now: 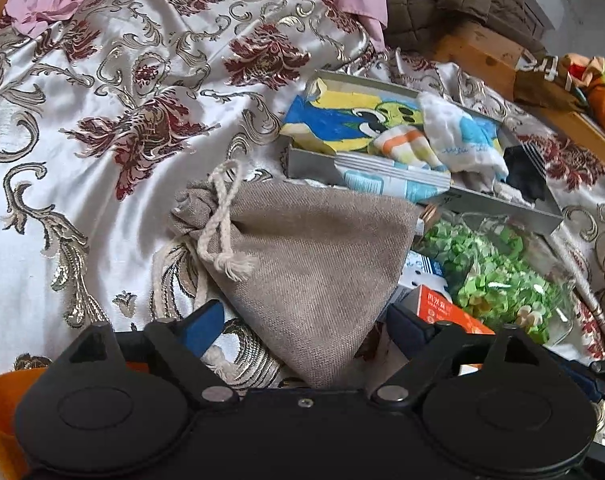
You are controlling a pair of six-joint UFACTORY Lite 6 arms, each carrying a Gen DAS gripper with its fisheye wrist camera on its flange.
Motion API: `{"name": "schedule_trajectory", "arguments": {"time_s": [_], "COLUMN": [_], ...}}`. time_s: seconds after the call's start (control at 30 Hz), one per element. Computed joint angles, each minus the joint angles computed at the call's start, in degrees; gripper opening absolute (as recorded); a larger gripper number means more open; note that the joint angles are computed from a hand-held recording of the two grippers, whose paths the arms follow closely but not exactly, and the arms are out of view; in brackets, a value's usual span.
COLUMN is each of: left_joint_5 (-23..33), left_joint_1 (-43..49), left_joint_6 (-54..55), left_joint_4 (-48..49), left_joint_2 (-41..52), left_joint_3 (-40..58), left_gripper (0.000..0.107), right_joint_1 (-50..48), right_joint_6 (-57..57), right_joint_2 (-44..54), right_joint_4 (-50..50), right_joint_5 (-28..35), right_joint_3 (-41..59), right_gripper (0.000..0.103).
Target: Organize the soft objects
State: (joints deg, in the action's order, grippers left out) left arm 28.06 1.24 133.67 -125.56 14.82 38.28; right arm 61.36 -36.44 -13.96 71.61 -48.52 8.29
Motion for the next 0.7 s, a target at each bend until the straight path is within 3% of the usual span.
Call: {"name": "schedule_trajectory", "arguments": {"time_s": [0.13, 0.33, 0.57, 0.7], "left_joint_5": [0.37, 0.27, 1.66, 3.95], "left_joint_1": [0.15, 0.22, 0.88, 1.33], "left_joint_6": [-2.32, -3.38, -2.77, -1.64], "left_joint_4": [2.43, 3.54, 3.28, 3.19], "left_joint_2": [1.19, 3.26, 2.96, 1.27], "left_joint_3": [1.07, 2.74, 2.07, 0.14], "left_gripper": [0.073, 0.050, 0.025, 0.019], "right_joint_1": [1.47, 2.84, 0.65, -1.20], "right_joint_6": [-0.91, -2.29, -2.27, -0.33], "right_joint_2": [-1.86, -6.69, -8.37, -8.93], "right_joint_4": [2.07, 5.66, 6.03, 4.39], "right_joint_5": [-0.42, -0.31, 2.26, 4.16], "right_joint_3": [-1.10, -3.24, -3.77, -4.18], "right_gripper": [0.031, 0.042, 0.041, 0.029]}}
